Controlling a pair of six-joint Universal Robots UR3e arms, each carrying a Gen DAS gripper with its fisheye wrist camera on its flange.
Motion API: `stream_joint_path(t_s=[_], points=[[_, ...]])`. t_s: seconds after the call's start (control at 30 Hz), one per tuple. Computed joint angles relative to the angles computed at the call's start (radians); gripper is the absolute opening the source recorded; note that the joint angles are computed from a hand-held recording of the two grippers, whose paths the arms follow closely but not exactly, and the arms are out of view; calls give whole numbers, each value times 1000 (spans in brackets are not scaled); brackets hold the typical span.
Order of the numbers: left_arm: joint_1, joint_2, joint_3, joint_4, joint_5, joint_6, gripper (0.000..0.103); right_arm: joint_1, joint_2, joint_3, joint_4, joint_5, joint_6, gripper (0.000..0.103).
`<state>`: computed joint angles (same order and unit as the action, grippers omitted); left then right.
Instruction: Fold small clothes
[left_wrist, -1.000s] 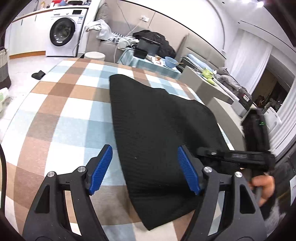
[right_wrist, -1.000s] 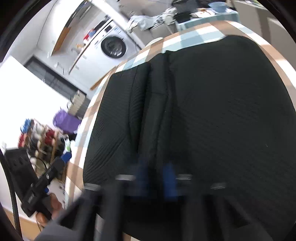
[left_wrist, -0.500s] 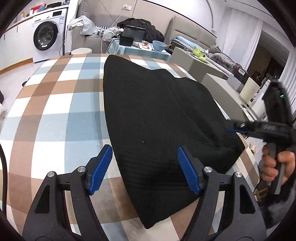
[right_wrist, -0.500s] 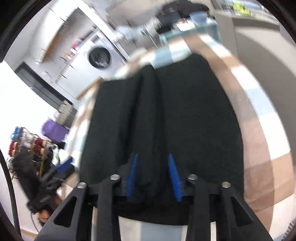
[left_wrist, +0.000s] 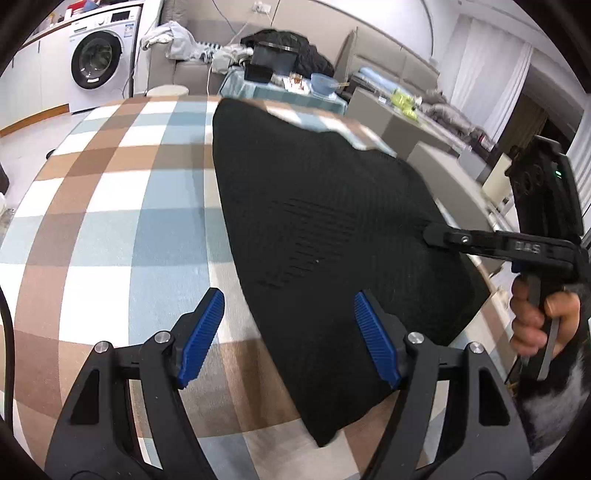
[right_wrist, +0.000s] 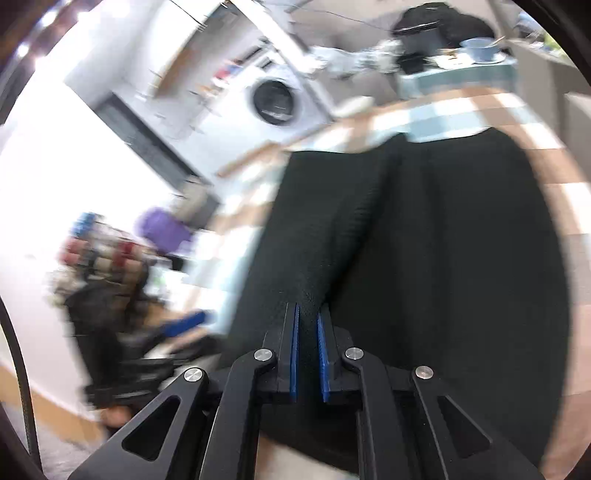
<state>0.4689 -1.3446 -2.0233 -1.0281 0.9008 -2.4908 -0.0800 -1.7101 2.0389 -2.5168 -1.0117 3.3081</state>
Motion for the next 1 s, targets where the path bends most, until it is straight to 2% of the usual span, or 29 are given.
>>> stream_joint_path(t_s=[0.07, 0.13, 0.2, 0.23, 0.37, 0.43, 0.47, 0.53, 0.57, 0.6, 0.67, 0.73, 0.77, 0.83, 0.9, 1.0], points=[[-14, -12, 5, -22, 24, 15, 71, -6, 30, -7, 75, -16, -3, 13], [-17, -2, -1, -48, 40, 40, 71, -22, 8, 37, 65, -3, -9, 21], [-14, 11, -11, -69, 48, 70, 71, -79, -67, 130, 69, 94, -33, 38], [-17, 16, -13, -81, 58, 84, 71, -112, -109, 175, 99, 154, -70, 39], [-10, 23, -32, -101, 64, 119, 71, -108, -111, 209, 69, 188, -105, 39], [-2, 21, -30, -110, 56, 121, 71, -65, -85, 186, 29, 127, -92, 26], [3, 17, -25, -117, 52, 120, 71, -44, -67, 164, 11, 119, -84, 13], [16, 17, -16, -125, 38, 112, 71, -42, -68, 155, -59, 172, -76, 12], [22, 20, -14, -133, 30, 114, 71, -70, -104, 154, -23, 211, -100, 11], [25, 21, -12, -134, 26, 114, 71, -68, -113, 159, -15, 209, -101, 11], [28, 23, -15, -124, 27, 111, 71, -14, -86, 109, 54, 91, -96, 11], [25, 13, -13, -111, 33, 101, 71, 25, -21, 75, 92, 1, -80, 13], [23, 6, -11, -105, 37, 93, 71, 9, -29, 87, 100, 8, -80, 14], [22, -1, -9, -93, 44, 72, 71, -32, -59, 129, 63, 65, -78, 23], [32, -3, -10, -98, 32, 78, 71, -51, -70, 145, -3, 65, -44, 38], [26, -17, -16, -51, 38, 48, 71, -63, -38, 138, -45, 7, 24, 39]])
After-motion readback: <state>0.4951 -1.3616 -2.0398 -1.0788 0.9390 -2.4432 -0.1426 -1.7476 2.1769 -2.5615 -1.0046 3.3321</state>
